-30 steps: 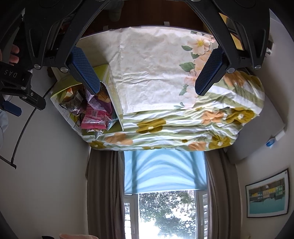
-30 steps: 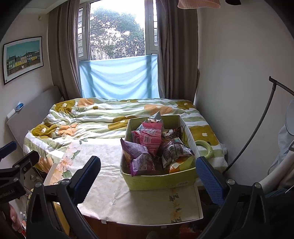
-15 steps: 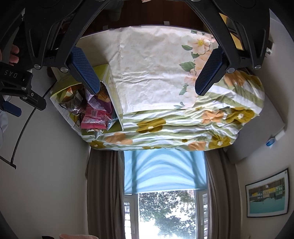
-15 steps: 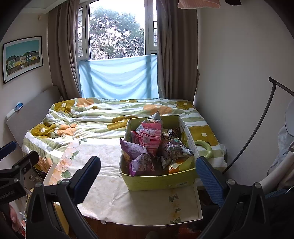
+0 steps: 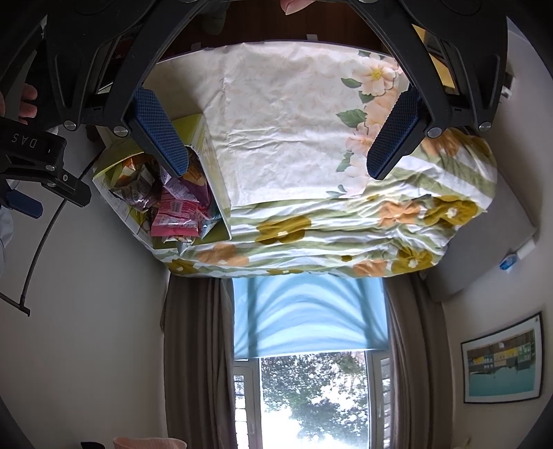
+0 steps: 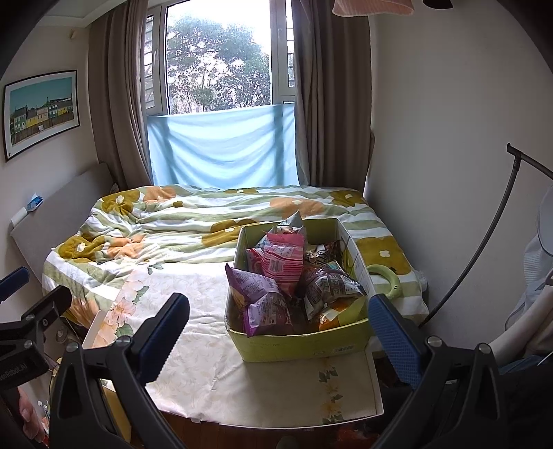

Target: Organize snacks

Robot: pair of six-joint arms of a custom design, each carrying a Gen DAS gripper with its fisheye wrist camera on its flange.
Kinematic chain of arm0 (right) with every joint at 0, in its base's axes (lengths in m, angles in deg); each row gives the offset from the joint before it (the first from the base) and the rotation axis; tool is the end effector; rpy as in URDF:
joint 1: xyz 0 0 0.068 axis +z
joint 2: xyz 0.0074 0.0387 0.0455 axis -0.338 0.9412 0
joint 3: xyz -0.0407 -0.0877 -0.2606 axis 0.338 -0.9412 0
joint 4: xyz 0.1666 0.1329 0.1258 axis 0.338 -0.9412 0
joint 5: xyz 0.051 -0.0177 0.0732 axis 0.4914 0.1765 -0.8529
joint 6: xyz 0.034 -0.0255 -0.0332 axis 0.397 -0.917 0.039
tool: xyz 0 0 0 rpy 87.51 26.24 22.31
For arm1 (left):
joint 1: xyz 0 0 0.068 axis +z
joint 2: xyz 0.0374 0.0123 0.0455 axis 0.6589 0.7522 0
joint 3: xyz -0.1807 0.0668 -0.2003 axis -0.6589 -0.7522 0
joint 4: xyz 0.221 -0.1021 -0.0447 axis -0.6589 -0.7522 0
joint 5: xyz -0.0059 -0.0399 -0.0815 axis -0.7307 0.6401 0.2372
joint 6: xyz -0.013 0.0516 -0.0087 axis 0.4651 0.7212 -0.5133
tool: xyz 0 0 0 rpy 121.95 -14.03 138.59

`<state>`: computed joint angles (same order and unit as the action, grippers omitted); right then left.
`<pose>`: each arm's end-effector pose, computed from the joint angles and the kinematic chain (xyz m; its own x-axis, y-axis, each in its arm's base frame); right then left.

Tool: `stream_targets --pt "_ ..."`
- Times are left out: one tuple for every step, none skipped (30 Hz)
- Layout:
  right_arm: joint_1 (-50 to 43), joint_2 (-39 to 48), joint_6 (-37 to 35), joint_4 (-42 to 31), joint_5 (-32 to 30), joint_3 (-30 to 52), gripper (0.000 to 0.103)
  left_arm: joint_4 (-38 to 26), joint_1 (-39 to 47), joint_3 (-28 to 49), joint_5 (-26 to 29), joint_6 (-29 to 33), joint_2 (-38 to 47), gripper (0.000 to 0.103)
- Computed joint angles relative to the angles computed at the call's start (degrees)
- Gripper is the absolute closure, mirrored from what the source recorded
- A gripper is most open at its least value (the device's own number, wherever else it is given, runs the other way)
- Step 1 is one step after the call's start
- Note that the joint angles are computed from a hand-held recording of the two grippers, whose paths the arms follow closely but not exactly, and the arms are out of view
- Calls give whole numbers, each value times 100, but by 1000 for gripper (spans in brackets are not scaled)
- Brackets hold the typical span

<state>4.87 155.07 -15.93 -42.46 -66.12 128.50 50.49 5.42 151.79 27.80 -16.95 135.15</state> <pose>0.2720 0.1115 0.3352 -0.5742 0.0296 -0.8182 0.0118 0.9995 0.0278 0.2758 -0.1767 0.3441 -0.5138 0.0666 -0.8553 0.0311 0.9978 0.0590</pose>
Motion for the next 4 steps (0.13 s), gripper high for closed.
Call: stream_targets --pt "-5 28 3 -4 -4 23 0 13 7 4 -2 24 13 0" --pt "-10 60 6 -2 -8 47 0 37 19 3 3 48 27 0" --pt "-35 77 -6 1 -32 60 0 51 28 6 7 55 38 0" --pt "-14 69 2 -3 -12 55 0 59 48 9 25 55 45 0"
